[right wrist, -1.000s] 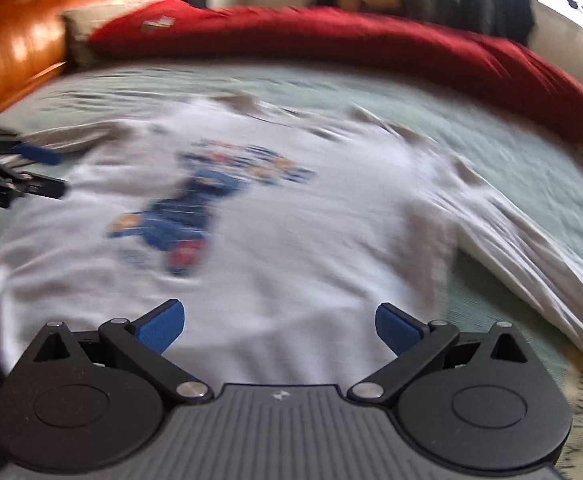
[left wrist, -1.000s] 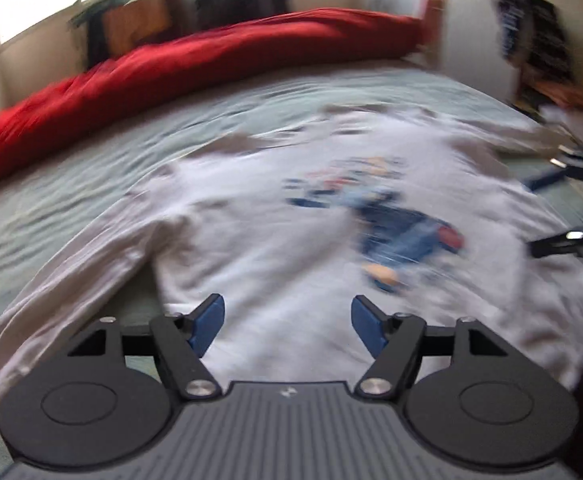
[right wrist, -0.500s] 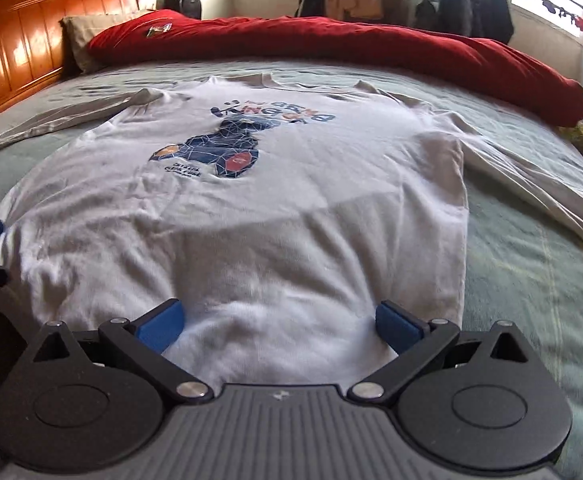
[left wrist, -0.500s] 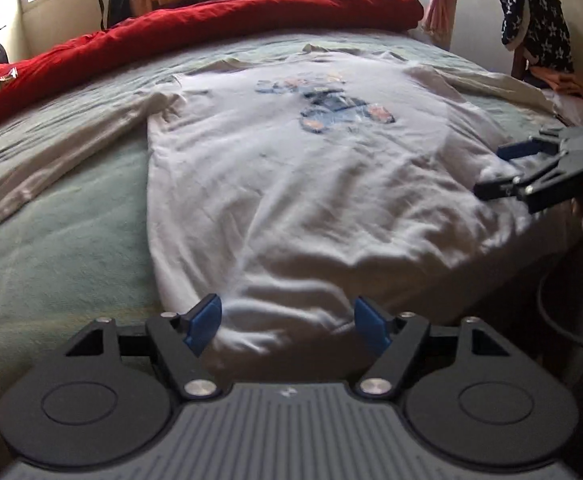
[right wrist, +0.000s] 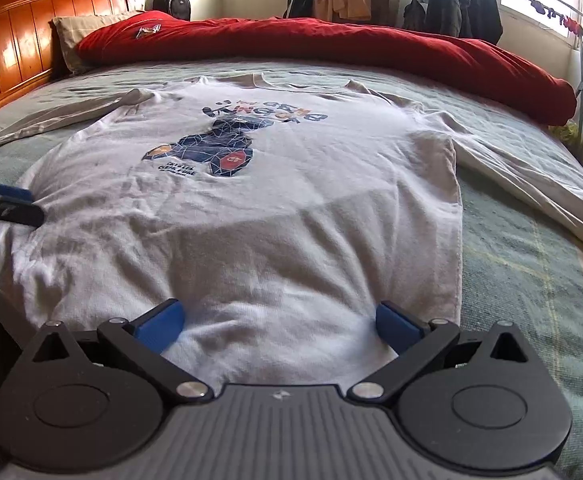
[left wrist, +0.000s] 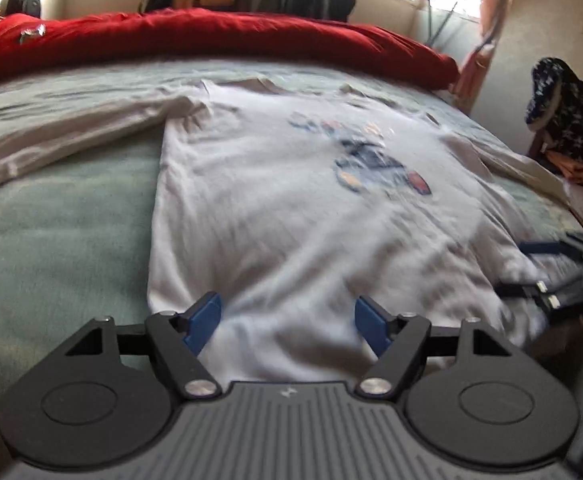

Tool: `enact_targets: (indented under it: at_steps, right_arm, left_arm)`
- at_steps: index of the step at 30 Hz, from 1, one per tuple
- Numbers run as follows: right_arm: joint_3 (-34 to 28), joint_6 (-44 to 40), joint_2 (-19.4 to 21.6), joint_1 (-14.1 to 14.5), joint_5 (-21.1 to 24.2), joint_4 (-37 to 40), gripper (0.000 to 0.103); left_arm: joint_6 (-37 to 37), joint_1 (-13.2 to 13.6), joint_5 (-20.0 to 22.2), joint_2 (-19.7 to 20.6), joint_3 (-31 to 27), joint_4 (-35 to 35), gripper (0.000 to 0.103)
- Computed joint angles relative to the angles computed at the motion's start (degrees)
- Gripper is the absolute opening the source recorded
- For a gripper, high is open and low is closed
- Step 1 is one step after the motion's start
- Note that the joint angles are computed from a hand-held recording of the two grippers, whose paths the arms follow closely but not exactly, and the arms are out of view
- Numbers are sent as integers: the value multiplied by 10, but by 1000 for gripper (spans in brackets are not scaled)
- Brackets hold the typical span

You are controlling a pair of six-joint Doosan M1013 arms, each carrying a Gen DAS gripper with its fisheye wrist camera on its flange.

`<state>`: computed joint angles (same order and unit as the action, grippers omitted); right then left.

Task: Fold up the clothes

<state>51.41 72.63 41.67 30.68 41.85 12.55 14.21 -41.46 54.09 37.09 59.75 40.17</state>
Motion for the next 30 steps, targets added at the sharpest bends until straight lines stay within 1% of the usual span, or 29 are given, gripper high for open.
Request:
enact_targets:
  at_steps: [2, 3, 5, 6, 9, 11, 16, 18, 20, 21, 23, 26, 27, 28, 29, 30]
  right_arm:
    - [-8, 6, 3, 1, 9, -7, 103]
    - [-13, 9, 5, 1, 14, -10, 103]
    - [-23, 16, 10, 3, 26, -19, 103]
    - [-28, 19, 12, 3, 32, -22, 103]
    - [-43, 29, 18, 5, 47, -31, 103]
    - [-48, 36, 21, 6, 52, -37, 103]
    - [-60, 46, 27, 8, 58, -47, 103]
    - [-68, 47, 31, 8, 66, -50, 103]
    - [-78, 47, 35, 9, 75, -53, 103]
    - [-81, 49, 37, 9, 78, -54, 103]
    - [-86, 53, 40, 10, 80, -59, 103]
    - [-92, 61, 43, 12, 84, -67, 103]
    - [-93, 62, 43, 13, 84, -69, 103]
    - [-94, 62, 43, 13, 85, -70, 103]
    - [-93, 62, 43, 13, 85, -70, 103]
    - [-93, 62, 43, 13, 85, -69, 103]
  left_arm:
    - [2, 4, -22, -18, 21, -22, 75]
    - [-10, 9, -30, -28, 30, -31, 75]
    - [-59, 15, -36, -46, 52, -5, 75]
    - [-86, 19, -31, -54, 61, 18, 74]
    - [-186, 36, 6, -75, 87, 71, 73]
    - [-293, 48, 5, -98, 124, 108, 73]
    - [-636, 73, -20, -152, 242, 196, 73]
    - [-730, 77, -14, -159, 271, 211, 73]
    - [-853, 75, -19, -163, 304, 286, 74]
    - [-881, 74, -10, -160, 308, 307, 75]
    - [-912, 75, 11, -155, 309, 331, 75]
    - [-939, 77, 33, -151, 304, 340, 73]
    - [-947, 78, 41, -149, 302, 343, 71]
    - [-963, 77, 51, -150, 304, 356, 67]
    - [-963, 76, 57, -153, 306, 360, 62]
    - [-961, 76, 64, -156, 309, 363, 50]
